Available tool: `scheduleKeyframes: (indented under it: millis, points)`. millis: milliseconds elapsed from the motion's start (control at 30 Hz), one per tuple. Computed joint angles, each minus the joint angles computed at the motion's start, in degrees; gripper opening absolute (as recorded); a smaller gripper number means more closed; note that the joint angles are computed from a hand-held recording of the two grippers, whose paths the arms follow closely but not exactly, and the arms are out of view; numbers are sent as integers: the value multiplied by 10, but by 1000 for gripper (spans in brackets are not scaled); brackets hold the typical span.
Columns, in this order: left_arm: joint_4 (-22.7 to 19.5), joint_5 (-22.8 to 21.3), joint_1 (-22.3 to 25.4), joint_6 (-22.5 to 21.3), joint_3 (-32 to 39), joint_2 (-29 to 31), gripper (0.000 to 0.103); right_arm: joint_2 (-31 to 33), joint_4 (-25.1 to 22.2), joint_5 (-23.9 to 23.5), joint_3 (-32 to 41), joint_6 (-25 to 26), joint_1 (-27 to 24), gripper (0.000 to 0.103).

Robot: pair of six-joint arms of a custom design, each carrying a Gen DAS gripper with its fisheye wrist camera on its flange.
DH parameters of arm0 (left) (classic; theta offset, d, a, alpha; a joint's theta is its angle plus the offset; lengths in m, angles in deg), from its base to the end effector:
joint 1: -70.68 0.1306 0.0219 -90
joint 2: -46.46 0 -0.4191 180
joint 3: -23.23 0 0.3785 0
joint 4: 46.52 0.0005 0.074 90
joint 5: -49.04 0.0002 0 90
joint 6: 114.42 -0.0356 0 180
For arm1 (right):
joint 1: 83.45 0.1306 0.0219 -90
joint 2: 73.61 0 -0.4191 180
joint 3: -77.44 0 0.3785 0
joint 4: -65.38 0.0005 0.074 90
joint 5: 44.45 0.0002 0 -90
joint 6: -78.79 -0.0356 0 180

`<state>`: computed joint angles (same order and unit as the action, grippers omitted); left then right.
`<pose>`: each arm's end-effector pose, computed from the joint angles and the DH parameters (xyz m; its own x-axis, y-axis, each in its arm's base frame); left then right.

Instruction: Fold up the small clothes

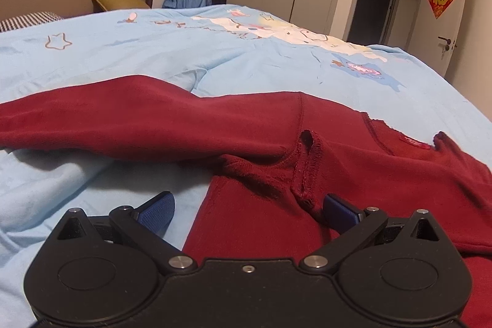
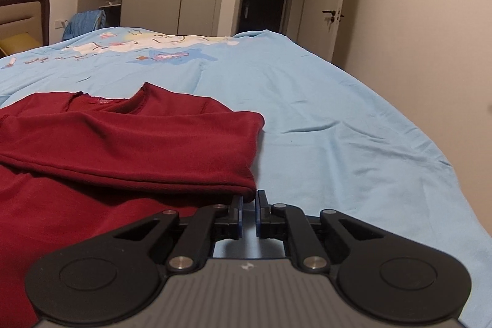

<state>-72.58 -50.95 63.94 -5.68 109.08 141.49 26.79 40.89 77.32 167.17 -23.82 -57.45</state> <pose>0.5183 -0.0555 0.4246 -0.5346 -0.2554 -0.8056 -0.2079 0.9637 -0.1676 0.5069 0.2258 0.4125 -0.5020 -0.0383 -0.8640 0.1268 0.9850 -0.1174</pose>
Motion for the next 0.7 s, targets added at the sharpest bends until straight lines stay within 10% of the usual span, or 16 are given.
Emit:
scheduleKeyframes:
  millis: [100, 433, 700]
  points:
    - [-20, 8, 7, 14, -8, -24, 103, -8, -15, -12, 1, 3, 3, 14]
    - [-78, 67, 118, 98, -45, -105, 102, -63, -24, -44, -39, -17, 57, 99]
    - [-67, 91, 249, 140, -22, -97, 102, -70, -27, -47, -53, -14, 131, 103]
